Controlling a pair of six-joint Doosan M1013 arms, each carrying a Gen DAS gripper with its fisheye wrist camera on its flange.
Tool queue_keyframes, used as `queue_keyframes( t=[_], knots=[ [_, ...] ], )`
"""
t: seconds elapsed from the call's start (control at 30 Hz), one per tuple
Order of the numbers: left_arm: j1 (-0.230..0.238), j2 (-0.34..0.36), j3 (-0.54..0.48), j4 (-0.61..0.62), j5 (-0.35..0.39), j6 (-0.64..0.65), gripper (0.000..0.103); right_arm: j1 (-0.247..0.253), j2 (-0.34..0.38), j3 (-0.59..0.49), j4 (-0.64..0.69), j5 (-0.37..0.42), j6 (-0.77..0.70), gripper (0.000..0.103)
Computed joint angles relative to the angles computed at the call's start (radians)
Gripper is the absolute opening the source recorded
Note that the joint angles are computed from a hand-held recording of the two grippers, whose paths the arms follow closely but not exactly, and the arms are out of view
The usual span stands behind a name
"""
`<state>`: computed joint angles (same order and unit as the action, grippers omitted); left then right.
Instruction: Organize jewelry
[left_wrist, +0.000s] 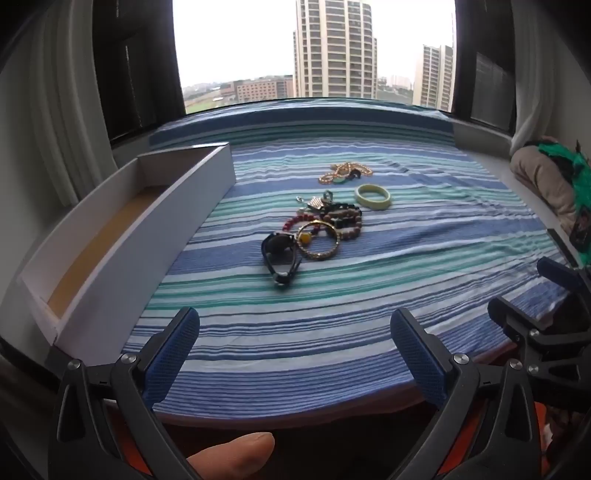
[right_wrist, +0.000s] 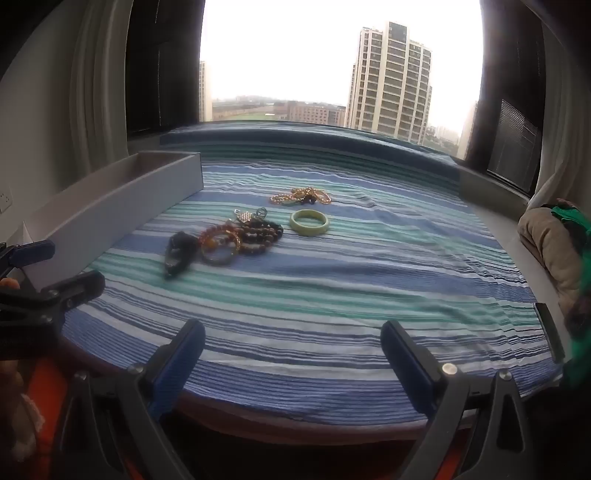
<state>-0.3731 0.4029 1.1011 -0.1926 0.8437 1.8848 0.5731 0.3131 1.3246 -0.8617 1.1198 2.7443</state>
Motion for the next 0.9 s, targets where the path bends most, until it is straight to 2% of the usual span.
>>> queue_keyframes(
  t=[0.17,0.27,0.47,0.73,0.9],
  knots=[
    [0.012,0.019,-0.033,-0.037,0.033,0.011,0.103,0.000,-0.003,0.000,-0.001,-0.001,-0.003,0.098],
    [0.004,0.004,-0.003,-0.022,-0.003,-0.006,0.103,0.005,0.001,-0.006,-0.008,0.000,0.000,0.098],
    [0.009,0.002,0.000,-0.030,-0.003,0.015,0.103,0.004,0.003,-0.010,-0.009,0.004,-0.003,0.098],
    [0.013,0.012,-0.022,-0.066,0.053,0.041,0.103,0.005,-0.002,0.000,-0.016,-0.001,0.004,0.098],
    [0.006,0.005,-0.011,-0.022,0.025,0.017,0.103,0.005,0.001,-0.002,-0.019,0.003,0.005,0.098]
  ],
)
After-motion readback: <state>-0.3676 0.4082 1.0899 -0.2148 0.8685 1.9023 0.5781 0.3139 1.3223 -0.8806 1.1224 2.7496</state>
